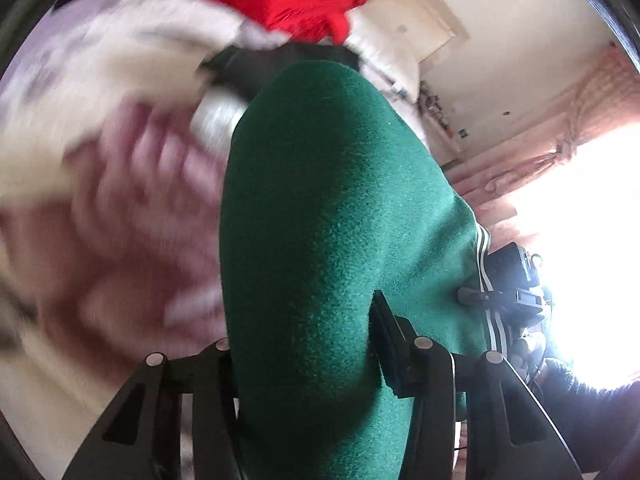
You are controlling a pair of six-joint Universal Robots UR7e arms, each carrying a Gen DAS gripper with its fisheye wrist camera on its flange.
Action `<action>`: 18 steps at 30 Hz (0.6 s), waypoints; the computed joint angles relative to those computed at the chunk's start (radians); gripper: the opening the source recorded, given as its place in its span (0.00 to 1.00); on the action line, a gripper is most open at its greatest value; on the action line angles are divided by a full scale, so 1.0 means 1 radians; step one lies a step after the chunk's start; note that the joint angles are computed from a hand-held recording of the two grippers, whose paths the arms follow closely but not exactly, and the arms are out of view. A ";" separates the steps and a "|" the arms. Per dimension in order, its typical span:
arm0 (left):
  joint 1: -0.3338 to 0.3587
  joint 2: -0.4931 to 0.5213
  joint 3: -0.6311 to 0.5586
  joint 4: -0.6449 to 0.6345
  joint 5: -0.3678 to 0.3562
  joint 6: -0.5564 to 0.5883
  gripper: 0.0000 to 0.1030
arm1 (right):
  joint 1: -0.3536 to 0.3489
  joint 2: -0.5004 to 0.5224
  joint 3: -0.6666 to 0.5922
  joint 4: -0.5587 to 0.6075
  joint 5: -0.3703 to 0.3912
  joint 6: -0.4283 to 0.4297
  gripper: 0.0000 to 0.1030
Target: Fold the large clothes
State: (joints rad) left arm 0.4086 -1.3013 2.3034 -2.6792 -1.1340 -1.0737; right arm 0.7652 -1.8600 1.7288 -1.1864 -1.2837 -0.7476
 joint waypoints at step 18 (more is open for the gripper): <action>0.576 0.459 -0.767 0.207 -0.164 0.615 0.54 | 0.404 0.768 -0.790 -0.337 -0.020 0.489 0.41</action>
State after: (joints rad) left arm 0.9848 -0.8426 1.5365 -2.4725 -1.2984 -0.4586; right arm 1.1688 -1.0918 0.9385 -1.5232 -1.3042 -0.2585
